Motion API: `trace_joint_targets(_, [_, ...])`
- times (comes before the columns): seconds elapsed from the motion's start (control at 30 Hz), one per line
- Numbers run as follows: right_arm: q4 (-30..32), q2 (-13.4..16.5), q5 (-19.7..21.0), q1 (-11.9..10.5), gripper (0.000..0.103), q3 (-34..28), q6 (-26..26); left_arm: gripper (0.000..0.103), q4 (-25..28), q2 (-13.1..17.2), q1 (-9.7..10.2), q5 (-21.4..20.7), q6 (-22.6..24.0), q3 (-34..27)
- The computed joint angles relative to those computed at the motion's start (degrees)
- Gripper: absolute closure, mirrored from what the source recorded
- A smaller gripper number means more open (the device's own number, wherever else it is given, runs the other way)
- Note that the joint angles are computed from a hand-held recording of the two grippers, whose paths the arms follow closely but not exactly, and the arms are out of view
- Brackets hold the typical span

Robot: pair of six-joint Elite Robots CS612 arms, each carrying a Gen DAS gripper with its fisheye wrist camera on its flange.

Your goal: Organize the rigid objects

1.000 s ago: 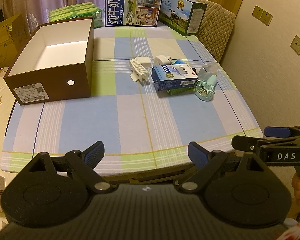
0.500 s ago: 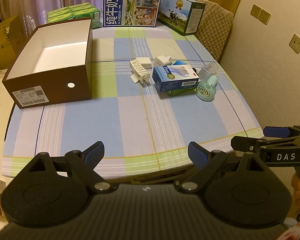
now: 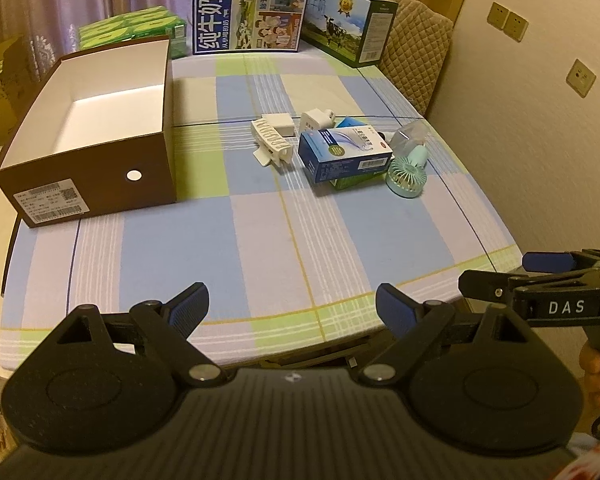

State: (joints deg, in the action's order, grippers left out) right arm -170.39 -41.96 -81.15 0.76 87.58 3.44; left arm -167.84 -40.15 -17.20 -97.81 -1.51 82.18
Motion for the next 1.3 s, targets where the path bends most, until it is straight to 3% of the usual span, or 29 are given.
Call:
trace_joint_targets(0.4, [-0.6,0.4,-2.9,-0.7,0.002,0.7,6.2,0.014,4.6,3.4,0.64,-5.0,6.1,-5.4])
trace_joint_targets(0.63, [0.5,1.5,-4.0,-1.6,0.002,-1.3,7.8,0.014,5.3,6.8,0.44,-7.0,9.1,-10.7])
trace_joint_targets(0.93, [3.5,5.0,-2.1,-3.4,0.002,-8.2,6.6,0.014,6.6,12.8,-0.32,-7.8,11.7,-21.1])
trace_joint_targets(1.3, [10.5,10.8,0.9,-6.0,0.002,-19.1,4.2,0.014,13.8,21.5,-2.16,-6.1,15.8,-37.4])
